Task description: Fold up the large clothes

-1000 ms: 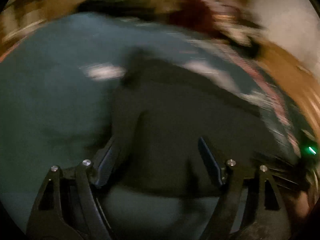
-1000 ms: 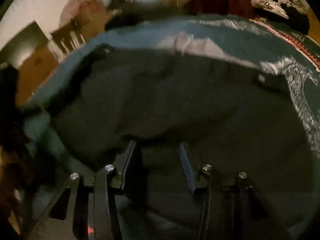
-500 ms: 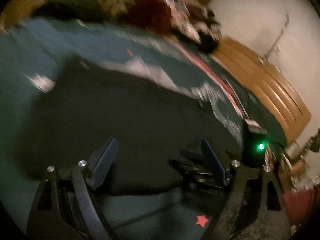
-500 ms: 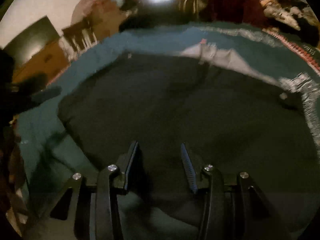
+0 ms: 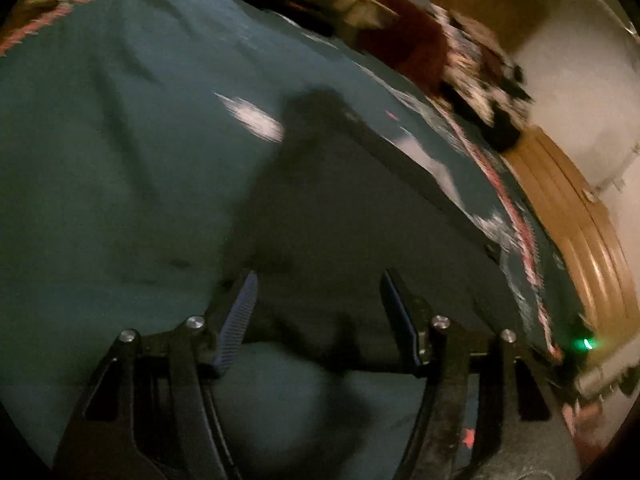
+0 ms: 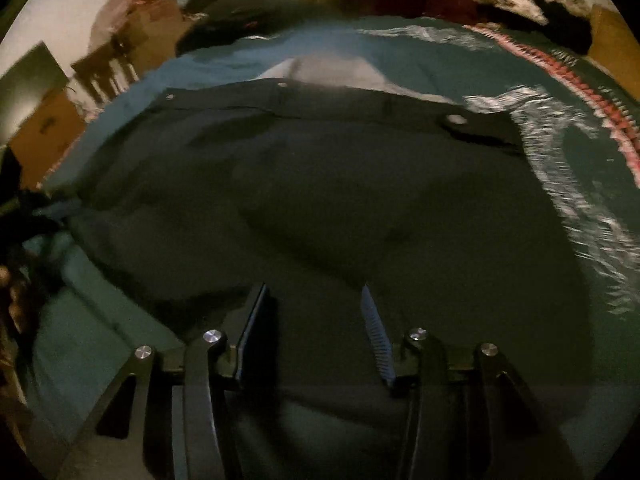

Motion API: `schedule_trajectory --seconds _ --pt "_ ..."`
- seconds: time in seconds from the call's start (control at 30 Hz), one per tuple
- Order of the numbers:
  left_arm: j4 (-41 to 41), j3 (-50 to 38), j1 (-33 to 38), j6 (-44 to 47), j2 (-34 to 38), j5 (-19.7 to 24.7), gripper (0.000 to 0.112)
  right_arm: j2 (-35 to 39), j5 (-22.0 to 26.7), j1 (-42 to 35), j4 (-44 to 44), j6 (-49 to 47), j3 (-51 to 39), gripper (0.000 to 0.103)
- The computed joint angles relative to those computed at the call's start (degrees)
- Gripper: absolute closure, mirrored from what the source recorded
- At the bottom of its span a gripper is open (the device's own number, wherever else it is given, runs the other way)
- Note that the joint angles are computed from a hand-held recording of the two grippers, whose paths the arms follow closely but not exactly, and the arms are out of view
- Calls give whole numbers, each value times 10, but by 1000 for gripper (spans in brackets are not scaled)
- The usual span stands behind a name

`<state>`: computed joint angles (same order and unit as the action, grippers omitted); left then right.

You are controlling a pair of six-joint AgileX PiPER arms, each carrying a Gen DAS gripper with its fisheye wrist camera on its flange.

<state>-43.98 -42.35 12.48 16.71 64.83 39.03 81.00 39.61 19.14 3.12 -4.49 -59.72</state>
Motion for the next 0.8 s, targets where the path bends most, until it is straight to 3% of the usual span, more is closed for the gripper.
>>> schedule_trajectory --seconds 0.03,0.13,0.27,0.3,0.4,0.47,0.53,0.63,0.7,0.8 --pt "57 -1 -9 -57 -8 -15 36 -24 10 0 -20 21 11 47" --pt "220 -14 -45 -229 -60 -15 33 -108 25 18 -53 55 57 44" --pt "400 -5 -179 -417 -94 -26 23 -195 51 65 -120 112 110 38" --pt "398 -1 -201 -420 -89 -15 18 -204 54 83 -142 130 119 37" --pt "352 43 -204 -419 -55 -48 10 -228 72 122 -178 176 156 32" --pt "406 70 -233 -461 -65 -74 10 -227 62 120 -178 183 181 32" --pt "475 54 -262 -541 -46 -64 10 -226 41 112 -179 189 208 28" --pt "460 58 -242 -539 -47 -79 10 -222 31 117 -193 210 216 16" --pt "422 69 -218 -511 -44 -111 10 -210 24 109 -182 202 214 4" --pt "415 71 -214 -510 -49 -115 10 -205 4 102 -177 208 223 0"
